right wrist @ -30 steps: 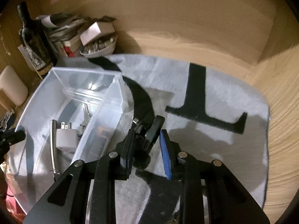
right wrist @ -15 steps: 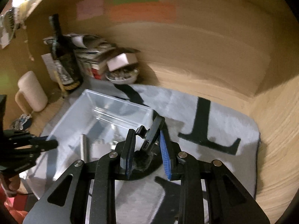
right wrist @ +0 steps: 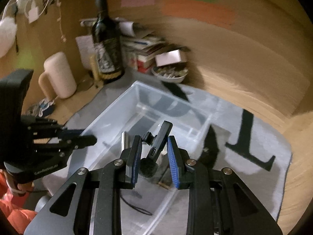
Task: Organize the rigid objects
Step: 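Carry the black item with the right gripper into the box and release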
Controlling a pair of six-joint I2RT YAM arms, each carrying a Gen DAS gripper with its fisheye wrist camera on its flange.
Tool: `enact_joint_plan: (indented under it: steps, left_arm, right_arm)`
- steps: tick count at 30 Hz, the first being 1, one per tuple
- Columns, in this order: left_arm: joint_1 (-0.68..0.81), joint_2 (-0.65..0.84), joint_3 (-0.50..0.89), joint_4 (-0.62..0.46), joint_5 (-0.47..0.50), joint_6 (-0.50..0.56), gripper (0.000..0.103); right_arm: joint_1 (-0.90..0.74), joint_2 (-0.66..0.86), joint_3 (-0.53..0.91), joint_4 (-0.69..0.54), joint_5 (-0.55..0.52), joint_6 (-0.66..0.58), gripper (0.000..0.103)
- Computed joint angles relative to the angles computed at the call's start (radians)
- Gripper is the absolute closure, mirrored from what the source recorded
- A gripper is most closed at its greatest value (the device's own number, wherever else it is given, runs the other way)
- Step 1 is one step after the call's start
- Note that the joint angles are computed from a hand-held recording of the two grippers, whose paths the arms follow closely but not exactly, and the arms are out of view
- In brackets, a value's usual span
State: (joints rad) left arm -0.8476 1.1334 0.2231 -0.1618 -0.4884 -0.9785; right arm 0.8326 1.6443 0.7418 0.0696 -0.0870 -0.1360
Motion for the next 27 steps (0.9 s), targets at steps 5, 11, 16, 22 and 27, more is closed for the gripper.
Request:
enact_joint_plan:
  steps: [5,11,16,22,27]
  left_arm:
    - [0.001,-0.001,0.000,-0.001,-0.001,0.002,0.093]
    - [0.002,-0.004,-0.002,0.000,0.001,0.002,0.093]
    - [0.008,-0.010,-0.005,0.001,0.004,0.006,0.093]
    - [0.005,-0.006,-0.002,0.000,0.001,0.003,0.093]
    - [0.001,-0.006,-0.002,0.000,0.000,-0.001,0.093]
  right_arm:
    - [0.036,0.047,0.005,-0.003,0.030,-0.010,0.079]
    - [0.057,0.099,0.022,-0.027,0.054,-0.032,0.079]
    - [0.078,0.126,0.024,-0.023,0.078,-0.045,0.079]
    - [0.076,0.135,0.023,-0.018,0.070,-0.050,0.079]
    - [0.069,0.104,0.010,-0.009,0.066,-0.044,0.078]
